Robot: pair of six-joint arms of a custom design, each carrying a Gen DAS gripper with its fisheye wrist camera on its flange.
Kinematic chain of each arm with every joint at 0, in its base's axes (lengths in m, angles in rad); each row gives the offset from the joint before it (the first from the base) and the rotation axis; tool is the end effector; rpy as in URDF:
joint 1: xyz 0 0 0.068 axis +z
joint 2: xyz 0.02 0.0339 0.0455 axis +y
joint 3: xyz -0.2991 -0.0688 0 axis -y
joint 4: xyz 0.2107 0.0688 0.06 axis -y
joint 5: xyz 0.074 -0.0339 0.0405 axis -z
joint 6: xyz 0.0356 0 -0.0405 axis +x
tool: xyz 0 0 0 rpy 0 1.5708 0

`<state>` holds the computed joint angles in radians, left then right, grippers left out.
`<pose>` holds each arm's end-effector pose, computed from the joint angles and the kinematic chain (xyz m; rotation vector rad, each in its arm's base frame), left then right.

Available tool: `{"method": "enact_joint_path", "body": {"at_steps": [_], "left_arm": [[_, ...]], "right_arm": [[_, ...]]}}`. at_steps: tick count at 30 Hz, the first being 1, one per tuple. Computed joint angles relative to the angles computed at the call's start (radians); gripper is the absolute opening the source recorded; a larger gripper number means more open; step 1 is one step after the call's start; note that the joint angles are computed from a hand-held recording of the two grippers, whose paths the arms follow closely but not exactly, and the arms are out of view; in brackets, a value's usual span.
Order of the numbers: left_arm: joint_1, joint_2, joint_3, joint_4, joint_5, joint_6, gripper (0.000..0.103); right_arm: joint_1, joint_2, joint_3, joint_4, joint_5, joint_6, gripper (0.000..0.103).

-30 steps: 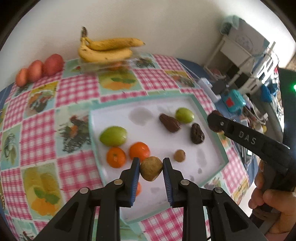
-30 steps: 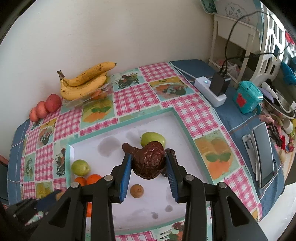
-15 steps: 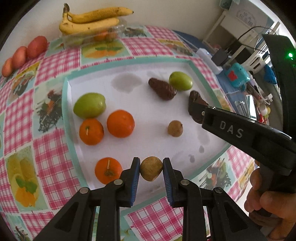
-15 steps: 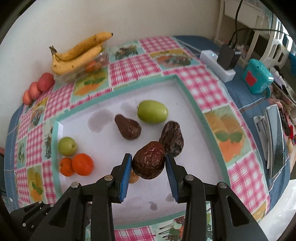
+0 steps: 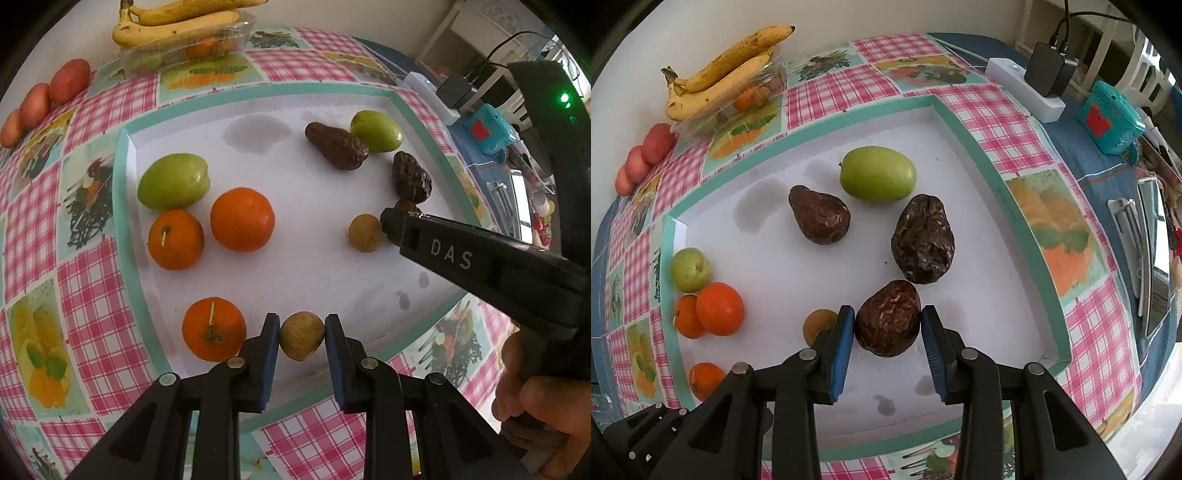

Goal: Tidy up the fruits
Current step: 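Carry the small brown fruit with the left gripper while the right gripper carries the avocado into the tray, then open the right gripper to release the avocado while the left gripper releases the brown fruit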

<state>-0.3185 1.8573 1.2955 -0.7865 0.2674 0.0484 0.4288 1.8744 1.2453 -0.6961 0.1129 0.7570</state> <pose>0.3187 -0.1150 0.2333 0.5771 2.8695 -0.4341 0.3124 0.1384 0.2174 0.4894 2.8327 0.0635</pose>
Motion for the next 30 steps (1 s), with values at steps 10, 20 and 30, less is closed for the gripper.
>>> {"method": "enact_joint_path", "body": {"at_steps": [10,20,30], "left_arm": [[-0.018,0.014,-0.01,0.012,-0.021,-0.034,0.027],[-0.004,-0.023,-0.032,0.006,-0.03,-0.022,0.029],[0.046,-0.061,-0.002,-0.027,0.011,0.006,0.042]], "right_arm": [[0.0,0.003,-0.011,0.029,-0.003,0.017,0.041],[0.005,-0.037,0.01,0.005,0.03,0.023,0.061],[0.008,-0.054,0.027,-0.001,0.059,0.035,0.067]]}}
